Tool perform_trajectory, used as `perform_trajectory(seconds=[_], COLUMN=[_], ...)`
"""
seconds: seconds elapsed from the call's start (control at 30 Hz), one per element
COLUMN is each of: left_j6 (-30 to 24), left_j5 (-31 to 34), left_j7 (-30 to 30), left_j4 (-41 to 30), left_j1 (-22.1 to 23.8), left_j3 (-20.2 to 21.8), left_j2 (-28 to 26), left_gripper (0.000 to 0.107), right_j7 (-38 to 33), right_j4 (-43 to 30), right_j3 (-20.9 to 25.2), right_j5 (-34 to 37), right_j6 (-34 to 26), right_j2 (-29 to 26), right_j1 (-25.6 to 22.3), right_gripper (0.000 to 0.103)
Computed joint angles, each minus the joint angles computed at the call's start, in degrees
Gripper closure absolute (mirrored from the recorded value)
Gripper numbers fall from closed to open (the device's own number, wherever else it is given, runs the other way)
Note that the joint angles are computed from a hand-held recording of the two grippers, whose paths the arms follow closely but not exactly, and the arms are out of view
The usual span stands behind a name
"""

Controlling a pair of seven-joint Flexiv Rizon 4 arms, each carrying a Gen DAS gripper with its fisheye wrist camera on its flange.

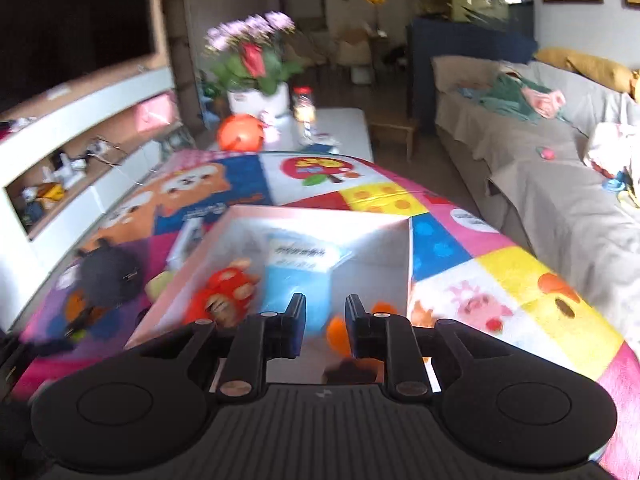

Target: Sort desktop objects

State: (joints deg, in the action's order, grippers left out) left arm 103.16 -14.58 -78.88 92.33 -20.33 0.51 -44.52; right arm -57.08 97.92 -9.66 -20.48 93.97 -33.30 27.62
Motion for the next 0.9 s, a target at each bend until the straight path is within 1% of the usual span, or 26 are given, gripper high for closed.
perform_trajectory(seconds=[0.03, 0.07, 0.1, 0.13, 0.17, 0.2, 0.23, 0.3, 0.37, 0.4, 0.5, 0.53, 0.57, 0.6, 0.63, 0.67, 0.7, 0.73, 0.77, 0.8, 0.83, 0.9], left_j6=[-0.75, -1.94, -3.29, -4.23, -4.64, -4.91, -5.24, -5.64, -7.33, -8.05, -8.50, -8.22, -8.89, -10.54, -11.01, -10.18, -8.59, -8.37, -8.89, -9.78, -10.59, -12.72], left_j5=[0.74, 1.12, 1.22, 1.28, 1.39, 1.89, 2.48, 3.35, 3.79, 3.92, 3.95, 2.64, 3.85, 8.79, 10.95, 9.96, 6.17, 4.10, 4.81, 7.02, 5.51, 5.75], left_j7=[0.99, 1.92, 2.62, 3.01, 3.21, 3.77, 4.52, 5.64, 6.64, 6.83, 5.35, 5.14, 1.22, -5.44, -8.36, -7.56, -3.02, 0.63, 1.04, -0.94, -0.04, -0.44], left_j4=[-1.27, -2.79, -4.39, -5.95, -7.38, -8.44, -9.56, -11.46, -13.31, -13.77, -14.03, -13.45, -13.36, -14.01, -13.68, -12.56, -10.63, -9.66, -9.98, -11.19, -12.35, -14.60], left_j1=[0.62, 0.54, -0.03, -0.73, -1.21, -0.80, -0.30, -0.35, -0.63, -0.59, -2.37, -3.71, -5.67, -6.66, -6.99, -6.80, -5.89, -4.65, -4.10, -4.47, -5.78, -5.15], left_j3=[-0.60, -0.23, 0.79, 2.05, 3.02, 2.64, 2.11, 2.40, 2.95, 2.95, 6.19, 8.22, 12.11, 15.36, 16.74, 16.26, 13.91, 11.38, 10.71, 11.91, 13.72, 13.19], left_j2=[-0.61, -1.32, -2.06, -2.89, -3.77, -4.41, -5.05, -6.21, -7.14, -7.36, -7.62, -7.49, -7.36, -7.07, -6.59, -6.07, -5.35, -4.72, -4.68, -5.13, -6.07, -7.11], left_gripper=[0.020, 0.025, 0.033, 0.033, 0.033, 0.032, 0.030, 0.031, 0.034, 0.040, 0.042, 0.042, 0.043, 0.043, 0.043, 0.044, 0.041, 0.031, 0.027, 0.021, 0.020, 0.021], right_j7=[-0.71, -1.13, -1.39, -1.96, -2.72, -3.52, -4.29, -5.08, -5.61, -5.97, -6.22, -6.19, -6.32, -6.53, -6.92, -7.55, -8.19, -8.66, -9.07, -9.49, -9.79, -10.04], right_j4=[2.30, 4.78, 7.37, 9.57, 11.64, 13.41, 14.94, 16.34, 16.74, 16.74, 16.13, 16.10, 16.17, 16.39, 16.70, 16.76, 16.73, 16.59, 16.28, 16.08, 15.78, 15.54], right_j3=[0.77, -0.01, -2.52, -5.21, -7.48, -9.36, -10.24, -8.95, -6.63, -5.64, -2.68, -2.05, -2.39, -4.27, -6.67, -7.82, -8.04, -7.50, -6.25, -5.69, -4.84, -4.40], right_j5=[0.18, 0.61, 1.54, 2.95, 4.49, 6.15, 7.63, 9.63, 11.09, 11.75, 13.82, 14.39, 15.10, 16.31, 17.75, 18.65, 19.29, 19.78, 19.84, 20.08, 20.27, 21.20], right_j6=[2.08, 4.28, 6.45, 8.25, 9.90, 11.25, 12.21, 12.40, 11.73, 11.33, 10.29, 10.64, 11.25, 11.94, 12.53, 12.97, 13.44, 13.76, 13.70, 13.93, 14.33, 14.26], right_j2=[1.08, 2.12, 3.03, 3.61, 4.09, 4.37, 4.61, 4.67, 4.35, 4.10, 3.23, 2.89, 2.56, 2.17, 1.67, 1.24, 0.85, 0.56, 0.43, 0.34, 0.19, 0.13], right_j1=[-0.41, 0.44, 2.80, 5.48, 7.90, 10.07, 11.33, 11.05, 9.70, 9.11, 7.24, 6.87, 7.32, 9.20, 11.65, 12.85, 13.23, 12.95, 11.92, 11.52, 10.79, 10.49], right_gripper=[0.078, 0.076, 0.072, 0.067, 0.066, 0.063, 0.061, 0.058, 0.057, 0.057, 0.056, 0.054, 0.053, 0.052, 0.050, 0.049, 0.047, 0.045, 0.045, 0.043, 0.040, 0.040])
